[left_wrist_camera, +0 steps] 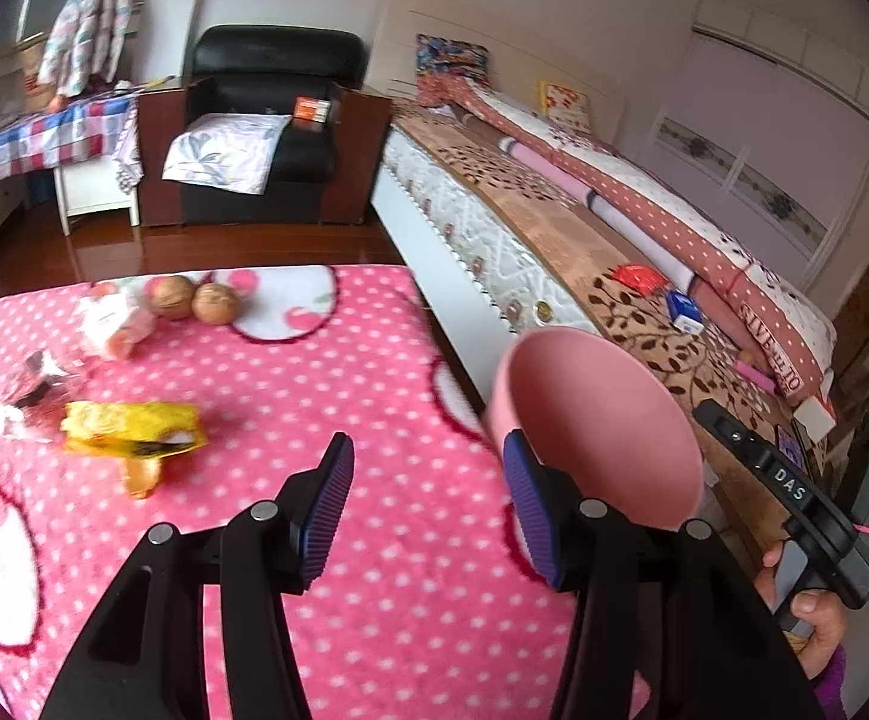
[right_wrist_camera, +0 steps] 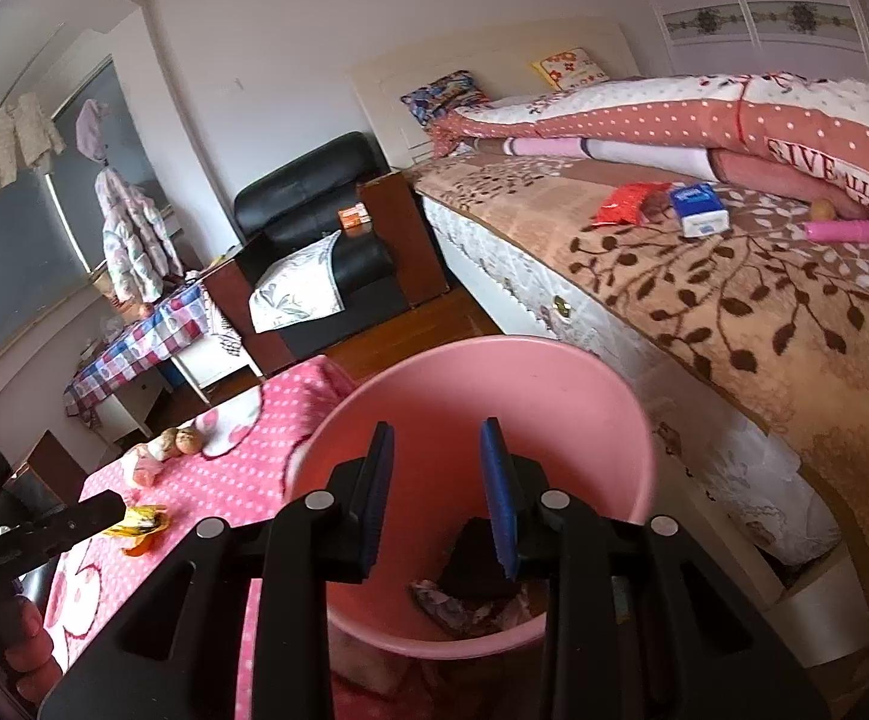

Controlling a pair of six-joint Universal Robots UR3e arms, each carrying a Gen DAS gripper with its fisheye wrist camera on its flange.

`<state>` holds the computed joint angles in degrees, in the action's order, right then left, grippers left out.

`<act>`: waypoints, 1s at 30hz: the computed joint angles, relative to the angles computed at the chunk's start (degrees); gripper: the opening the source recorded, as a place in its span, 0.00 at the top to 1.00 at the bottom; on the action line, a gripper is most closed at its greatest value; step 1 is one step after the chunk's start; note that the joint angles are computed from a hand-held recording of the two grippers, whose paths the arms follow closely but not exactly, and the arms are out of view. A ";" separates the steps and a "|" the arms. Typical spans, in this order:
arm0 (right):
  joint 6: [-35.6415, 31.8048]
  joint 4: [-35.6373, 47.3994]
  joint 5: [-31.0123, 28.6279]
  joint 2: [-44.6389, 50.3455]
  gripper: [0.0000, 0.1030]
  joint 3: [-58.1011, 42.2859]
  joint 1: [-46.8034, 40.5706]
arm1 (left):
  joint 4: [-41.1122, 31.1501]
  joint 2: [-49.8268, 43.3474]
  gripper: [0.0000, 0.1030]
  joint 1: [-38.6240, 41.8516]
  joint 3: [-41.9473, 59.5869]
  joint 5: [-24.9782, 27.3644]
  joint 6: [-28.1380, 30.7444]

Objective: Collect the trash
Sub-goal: 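Open the left gripper over the bucket while the right gripper releases the orange peel, then move both grippers back over the bed toward the remaining wrappers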

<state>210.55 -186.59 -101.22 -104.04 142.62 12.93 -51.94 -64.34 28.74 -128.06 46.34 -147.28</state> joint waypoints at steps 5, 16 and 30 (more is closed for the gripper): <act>0.78 0.42 -0.98 3.19 0.71 -3.41 3.78 | -8.95 4.39 0.50 8.26 0.03 -2.48 6.53; 3.10 -1.14 -1.58 11.22 0.71 -9.77 10.67 | -25.67 11.65 0.50 27.32 -0.85 -4.87 22.68; 2.81 0.73 0.49 23.94 0.71 -21.46 15.98 | -16.05 4.29 0.50 39.11 -3.24 -2.32 23.92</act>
<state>213.36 -185.86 -100.73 -80.10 121.15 28.91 -68.00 -60.04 67.85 -131.30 44.02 -123.36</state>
